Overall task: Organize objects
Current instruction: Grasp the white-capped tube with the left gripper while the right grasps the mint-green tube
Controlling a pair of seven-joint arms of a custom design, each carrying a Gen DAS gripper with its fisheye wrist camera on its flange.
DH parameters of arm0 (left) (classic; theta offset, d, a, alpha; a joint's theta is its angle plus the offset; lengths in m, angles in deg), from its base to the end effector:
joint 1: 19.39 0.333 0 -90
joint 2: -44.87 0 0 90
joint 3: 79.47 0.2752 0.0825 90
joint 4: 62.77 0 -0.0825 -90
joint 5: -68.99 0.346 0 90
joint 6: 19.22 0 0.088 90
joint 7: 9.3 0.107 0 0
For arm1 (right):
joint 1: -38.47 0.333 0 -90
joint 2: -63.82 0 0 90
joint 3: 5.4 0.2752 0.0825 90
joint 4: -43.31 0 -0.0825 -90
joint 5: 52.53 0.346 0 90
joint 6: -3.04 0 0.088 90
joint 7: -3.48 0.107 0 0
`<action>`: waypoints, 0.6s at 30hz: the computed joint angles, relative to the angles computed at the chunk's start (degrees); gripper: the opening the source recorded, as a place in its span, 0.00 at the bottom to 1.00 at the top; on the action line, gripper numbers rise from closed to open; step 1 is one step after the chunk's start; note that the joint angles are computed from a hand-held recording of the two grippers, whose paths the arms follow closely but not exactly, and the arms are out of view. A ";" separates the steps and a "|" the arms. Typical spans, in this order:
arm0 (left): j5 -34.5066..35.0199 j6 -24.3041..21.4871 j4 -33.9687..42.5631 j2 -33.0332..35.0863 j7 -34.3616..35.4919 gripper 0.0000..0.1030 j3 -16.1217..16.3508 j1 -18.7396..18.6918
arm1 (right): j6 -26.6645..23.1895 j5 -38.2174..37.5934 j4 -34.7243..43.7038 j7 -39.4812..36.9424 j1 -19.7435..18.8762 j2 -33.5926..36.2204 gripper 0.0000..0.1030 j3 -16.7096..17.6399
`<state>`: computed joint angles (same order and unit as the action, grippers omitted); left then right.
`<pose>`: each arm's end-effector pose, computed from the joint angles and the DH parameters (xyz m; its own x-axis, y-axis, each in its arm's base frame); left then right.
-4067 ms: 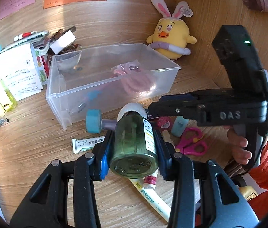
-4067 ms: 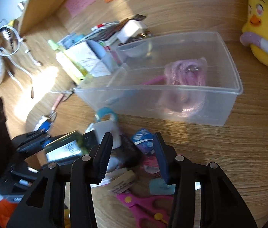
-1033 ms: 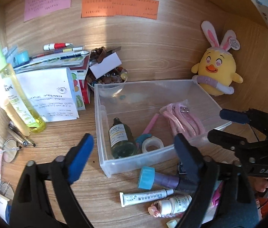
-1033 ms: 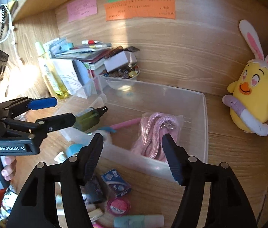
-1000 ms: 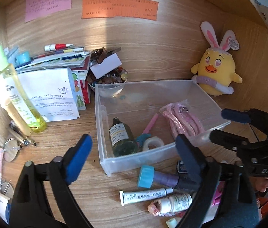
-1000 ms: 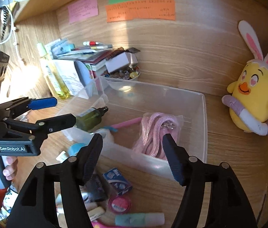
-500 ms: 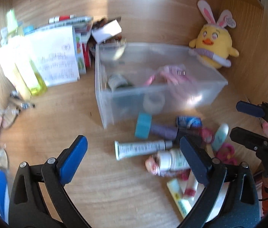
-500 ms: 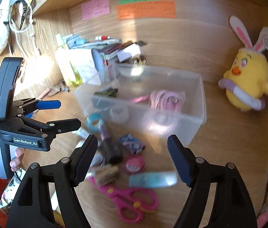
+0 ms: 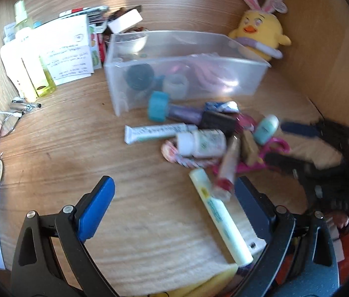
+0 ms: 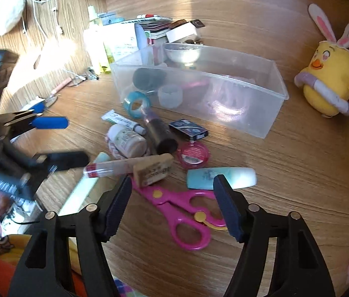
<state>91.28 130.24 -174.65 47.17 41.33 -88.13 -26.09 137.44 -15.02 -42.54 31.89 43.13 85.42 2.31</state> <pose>0.5534 -0.1593 0.5005 0.1232 -0.9901 0.0674 -0.7732 -0.1384 -0.6189 0.6459 0.1370 0.4832 0.7991 -0.6002 -0.0342 -0.4554 -0.5671 -0.6863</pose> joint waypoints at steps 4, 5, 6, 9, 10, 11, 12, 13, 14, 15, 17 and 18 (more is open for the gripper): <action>0.75 -0.99 0.17 0.61 0.43 0.96 -0.57 -0.88 | 2.35 -1.38 1.54 3.09 0.43 1.47 0.62 -0.69; 0.11 -1.17 0.16 0.77 1.16 0.96 -0.59 -0.92 | 2.63 -2.51 2.48 4.60 0.71 2.22 0.62 -1.00; -1.51 -1.48 0.09 1.04 2.47 0.93 -0.69 -0.92 | 3.34 -3.45 3.07 5.56 0.90 2.79 0.62 -1.12; -0.13 -3.00 0.35 1.50 1.68 0.79 -0.51 -1.54 | 3.34 -6.88 5.47 7.94 1.30 4.60 0.64 -1.31; 1.56 -3.43 0.31 1.46 0.64 0.77 -0.40 -1.77 | 1.86 -7.95 7.35 8.96 1.23 5.75 0.66 -1.28; 0.94 -2.48 -0.41 1.07 1.07 0.75 -0.33 -1.59 | -0.09 -8.74 9.56 10.00 1.04 7.04 0.69 -1.16; 1.00 -2.06 -0.95 0.66 0.69 0.71 -0.23 -1.47 | -2.16 -9.13 11.77 10.71 0.68 8.32 0.72 -0.89; 1.68 -2.17 -1.14 0.45 0.15 0.66 -0.18 -1.43 | -4.64 -9.47 14.53 11.61 0.32 9.90 0.73 -0.65; 2.11 -1.86 -1.69 -0.03 -0.27 0.63 -0.11 -1.30 | -6.09 -10.03 16.53 12.59 0.26 11.11 0.74 -0.63; 2.33 -1.63 -1.96 -0.19 -0.60 0.57 -0.09 -1.16 | -6.68 -10.74 17.70 13.36 0.39 11.90 0.74 -0.71; 3.25 -1.17 -3.00 -1.05 -1.30 0.46 -0.04 -0.82 | -6.45 -11.88 18.86 14.29 0.69 12.83 0.74 -0.71; 3.42 -0.99 -3.25 -1.28 -1.38 0.39 -0.04 -0.61 | -6.59 -12.57 19.34 14.49 0.81 13.25 0.74 -0.74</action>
<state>94.70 129.25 -177.89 45.89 39.95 -88.17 -26.70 130.84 -27.59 -23.20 46.39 43.94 98.67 1.57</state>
